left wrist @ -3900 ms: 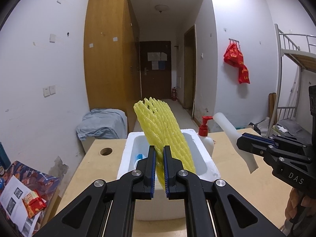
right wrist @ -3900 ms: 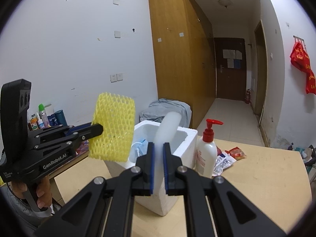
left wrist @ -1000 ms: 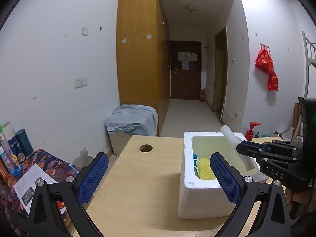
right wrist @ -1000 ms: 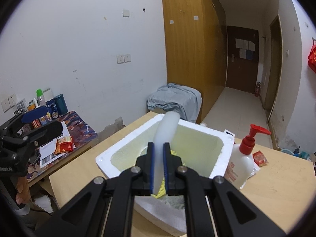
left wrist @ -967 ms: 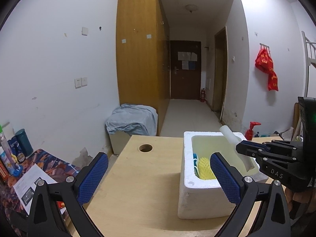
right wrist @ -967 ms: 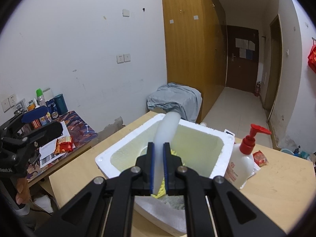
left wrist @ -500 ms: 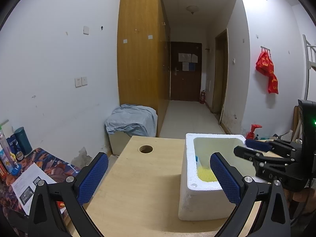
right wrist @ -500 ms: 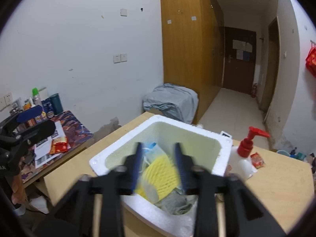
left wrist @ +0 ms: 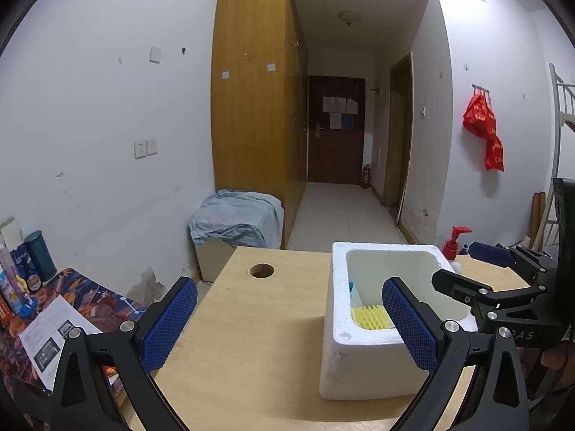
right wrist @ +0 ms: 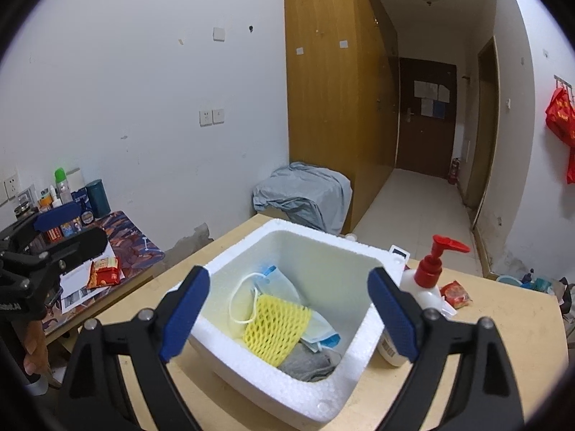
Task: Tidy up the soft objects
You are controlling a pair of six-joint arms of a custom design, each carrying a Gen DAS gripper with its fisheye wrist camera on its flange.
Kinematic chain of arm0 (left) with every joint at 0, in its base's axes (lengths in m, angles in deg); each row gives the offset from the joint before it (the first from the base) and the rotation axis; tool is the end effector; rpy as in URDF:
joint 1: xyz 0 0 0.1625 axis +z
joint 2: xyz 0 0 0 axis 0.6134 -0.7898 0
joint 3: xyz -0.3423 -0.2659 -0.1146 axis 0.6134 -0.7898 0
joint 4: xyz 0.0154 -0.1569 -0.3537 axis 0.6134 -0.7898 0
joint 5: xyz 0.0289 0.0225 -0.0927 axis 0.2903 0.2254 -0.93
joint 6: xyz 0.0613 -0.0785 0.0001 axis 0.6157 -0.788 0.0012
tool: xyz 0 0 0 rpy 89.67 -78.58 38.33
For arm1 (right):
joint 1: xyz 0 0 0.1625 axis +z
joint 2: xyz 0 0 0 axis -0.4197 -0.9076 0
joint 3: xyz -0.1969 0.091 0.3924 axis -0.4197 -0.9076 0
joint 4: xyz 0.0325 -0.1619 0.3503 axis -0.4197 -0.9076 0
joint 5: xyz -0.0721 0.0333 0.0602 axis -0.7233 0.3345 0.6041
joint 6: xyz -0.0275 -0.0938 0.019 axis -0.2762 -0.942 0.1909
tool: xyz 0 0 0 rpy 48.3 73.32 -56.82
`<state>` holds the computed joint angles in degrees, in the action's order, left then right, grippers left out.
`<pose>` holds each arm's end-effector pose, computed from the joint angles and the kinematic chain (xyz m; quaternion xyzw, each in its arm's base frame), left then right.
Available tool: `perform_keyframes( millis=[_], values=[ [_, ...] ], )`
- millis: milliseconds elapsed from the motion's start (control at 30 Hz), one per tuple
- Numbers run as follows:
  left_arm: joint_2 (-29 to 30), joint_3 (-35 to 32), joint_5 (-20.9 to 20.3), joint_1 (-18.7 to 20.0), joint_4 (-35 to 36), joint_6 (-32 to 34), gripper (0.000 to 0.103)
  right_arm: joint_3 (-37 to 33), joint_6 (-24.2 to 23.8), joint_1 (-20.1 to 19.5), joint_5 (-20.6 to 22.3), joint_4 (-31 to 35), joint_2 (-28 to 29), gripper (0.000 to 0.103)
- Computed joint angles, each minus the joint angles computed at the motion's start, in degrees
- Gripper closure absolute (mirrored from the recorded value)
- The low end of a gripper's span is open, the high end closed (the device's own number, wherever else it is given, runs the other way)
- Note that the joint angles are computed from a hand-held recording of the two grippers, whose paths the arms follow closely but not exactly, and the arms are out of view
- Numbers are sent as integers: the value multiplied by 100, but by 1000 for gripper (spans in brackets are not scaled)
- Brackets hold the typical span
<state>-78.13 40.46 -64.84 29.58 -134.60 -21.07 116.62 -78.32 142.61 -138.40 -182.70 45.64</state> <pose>-0.0729 -0.6320 0.3773 0.3165 0.7884 -0.4684 0.2427 0.4198 -0.6315 0.0180 0.2632 -0.8071 0.4602 0.2599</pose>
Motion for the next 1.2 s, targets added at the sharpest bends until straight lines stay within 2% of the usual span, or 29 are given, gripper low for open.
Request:
perform_keyframes(
  millis=[333,433,633,800,1200],
  values=[
    [-164,321,-19,-147,-125,38,0,395,28,64,-122,-465,-166,11],
    [-222,437,-38,-195,-160,47,0,553,52,79,-125,-628,-238,5],
    [-310,653,-130,-303,-152,78,0,897,30,119,-261,-1071,-375,4],
    [-319,786,-247,-402,-125,101,0,1310,61,127,-481,-1543,-550,0],
    [-245,1075,-463,-641,-223,96,0,2044,1,186,-1024,-2573,-845,0]
  ],
)
